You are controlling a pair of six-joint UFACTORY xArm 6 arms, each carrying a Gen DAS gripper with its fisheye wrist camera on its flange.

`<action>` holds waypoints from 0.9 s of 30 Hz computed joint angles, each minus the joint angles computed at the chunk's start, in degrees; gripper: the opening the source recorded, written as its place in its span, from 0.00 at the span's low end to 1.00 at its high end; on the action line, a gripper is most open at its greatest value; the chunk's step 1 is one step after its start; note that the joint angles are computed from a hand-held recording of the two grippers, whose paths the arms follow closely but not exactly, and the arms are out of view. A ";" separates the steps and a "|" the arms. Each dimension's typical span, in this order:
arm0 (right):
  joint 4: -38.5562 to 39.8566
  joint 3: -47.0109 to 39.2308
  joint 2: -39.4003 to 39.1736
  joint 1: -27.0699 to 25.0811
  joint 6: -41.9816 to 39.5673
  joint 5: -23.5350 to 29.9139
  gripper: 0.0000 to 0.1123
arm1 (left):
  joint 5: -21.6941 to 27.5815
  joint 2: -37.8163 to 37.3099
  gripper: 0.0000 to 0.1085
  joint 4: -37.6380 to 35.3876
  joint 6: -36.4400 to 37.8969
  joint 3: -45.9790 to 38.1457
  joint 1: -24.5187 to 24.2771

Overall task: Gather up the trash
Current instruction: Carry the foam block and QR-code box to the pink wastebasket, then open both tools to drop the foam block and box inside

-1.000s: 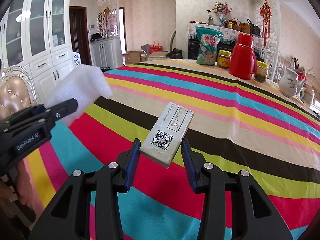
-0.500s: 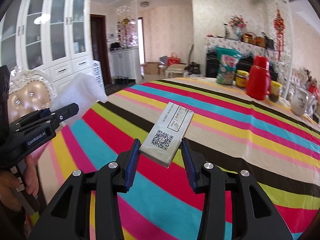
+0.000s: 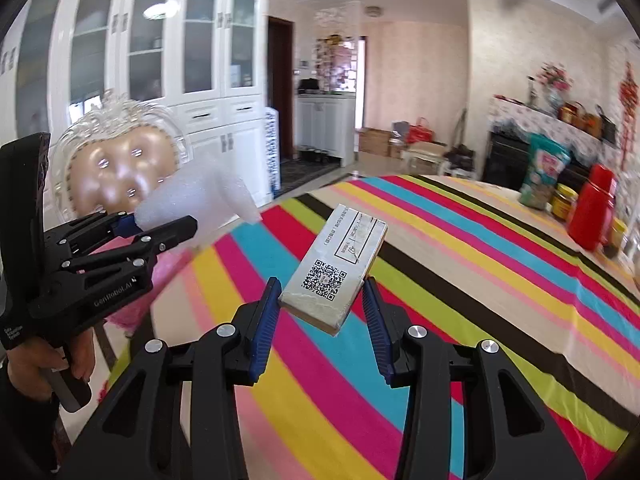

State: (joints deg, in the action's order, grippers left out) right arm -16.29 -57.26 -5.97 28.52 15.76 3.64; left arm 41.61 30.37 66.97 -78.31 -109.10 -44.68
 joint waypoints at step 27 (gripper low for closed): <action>30.18 -43.18 33.17 15.66 -28.92 15.62 0.36 | 1.50 -29.91 0.35 5.89 -16.20 41.58 13.75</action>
State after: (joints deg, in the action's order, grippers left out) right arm 13.89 -100.43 27.20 44.18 -13.16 19.26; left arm 43.12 0.46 72.86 -94.51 -67.53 -30.93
